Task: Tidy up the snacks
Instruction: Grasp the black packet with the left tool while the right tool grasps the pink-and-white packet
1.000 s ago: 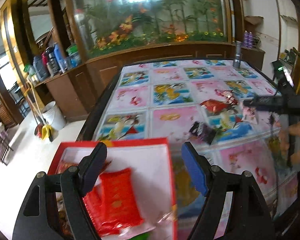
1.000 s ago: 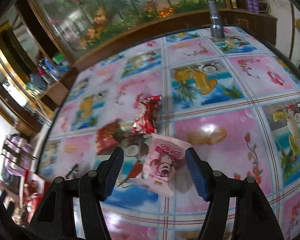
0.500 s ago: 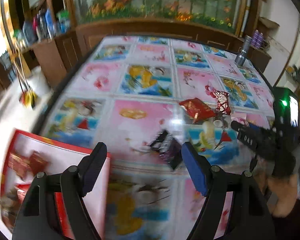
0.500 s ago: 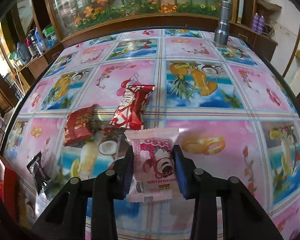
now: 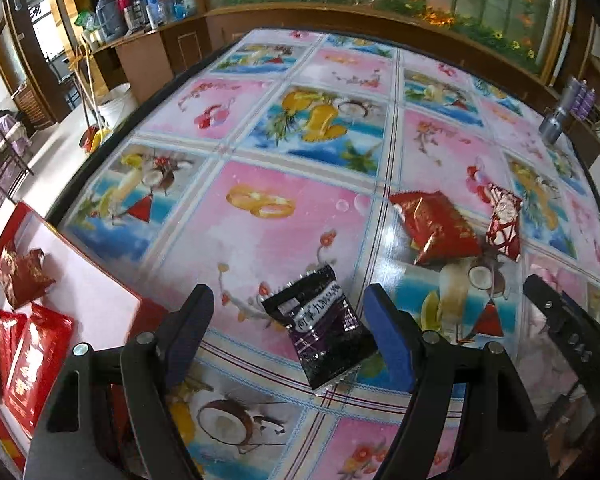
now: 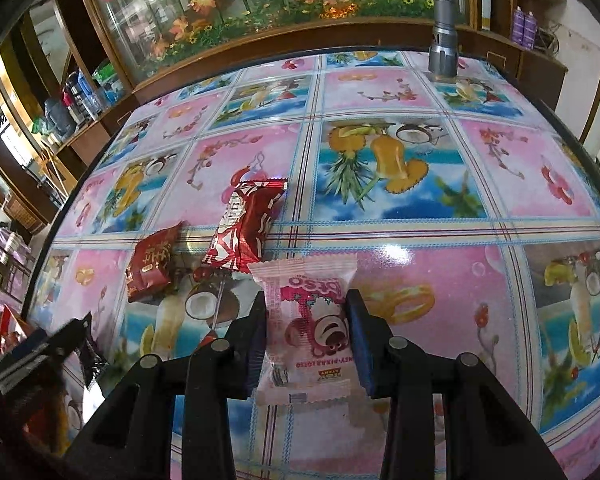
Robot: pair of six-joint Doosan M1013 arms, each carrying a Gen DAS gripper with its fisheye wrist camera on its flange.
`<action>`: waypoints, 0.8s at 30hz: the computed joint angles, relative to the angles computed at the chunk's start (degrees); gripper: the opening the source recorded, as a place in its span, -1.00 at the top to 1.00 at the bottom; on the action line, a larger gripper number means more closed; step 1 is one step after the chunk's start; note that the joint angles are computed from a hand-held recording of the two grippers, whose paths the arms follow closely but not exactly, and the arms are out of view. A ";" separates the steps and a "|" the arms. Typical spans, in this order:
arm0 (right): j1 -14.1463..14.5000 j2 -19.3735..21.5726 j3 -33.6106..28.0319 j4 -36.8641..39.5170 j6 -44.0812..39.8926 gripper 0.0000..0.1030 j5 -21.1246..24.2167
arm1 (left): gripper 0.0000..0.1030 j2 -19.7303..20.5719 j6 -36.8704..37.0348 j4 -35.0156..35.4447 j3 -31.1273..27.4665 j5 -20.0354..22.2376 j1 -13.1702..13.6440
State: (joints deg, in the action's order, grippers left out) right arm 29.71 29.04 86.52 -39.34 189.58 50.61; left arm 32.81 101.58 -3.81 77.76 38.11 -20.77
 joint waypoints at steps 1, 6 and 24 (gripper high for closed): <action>-0.03 -0.13 0.24 -0.01 0.43 0.24 -0.51 | -0.50 0.22 -0.78 0.58 -0.12 0.42 -0.12; -0.26 -0.85 1.36 0.03 2.44 0.22 -3.14 | -0.52 1.00 -2.82 2.23 -0.28 1.49 -0.66; 0.18 -0.29 0.16 0.94 -0.28 0.26 -1.41 | 0.20 0.02 24.33 -18.60 2.99 -3.89 1.18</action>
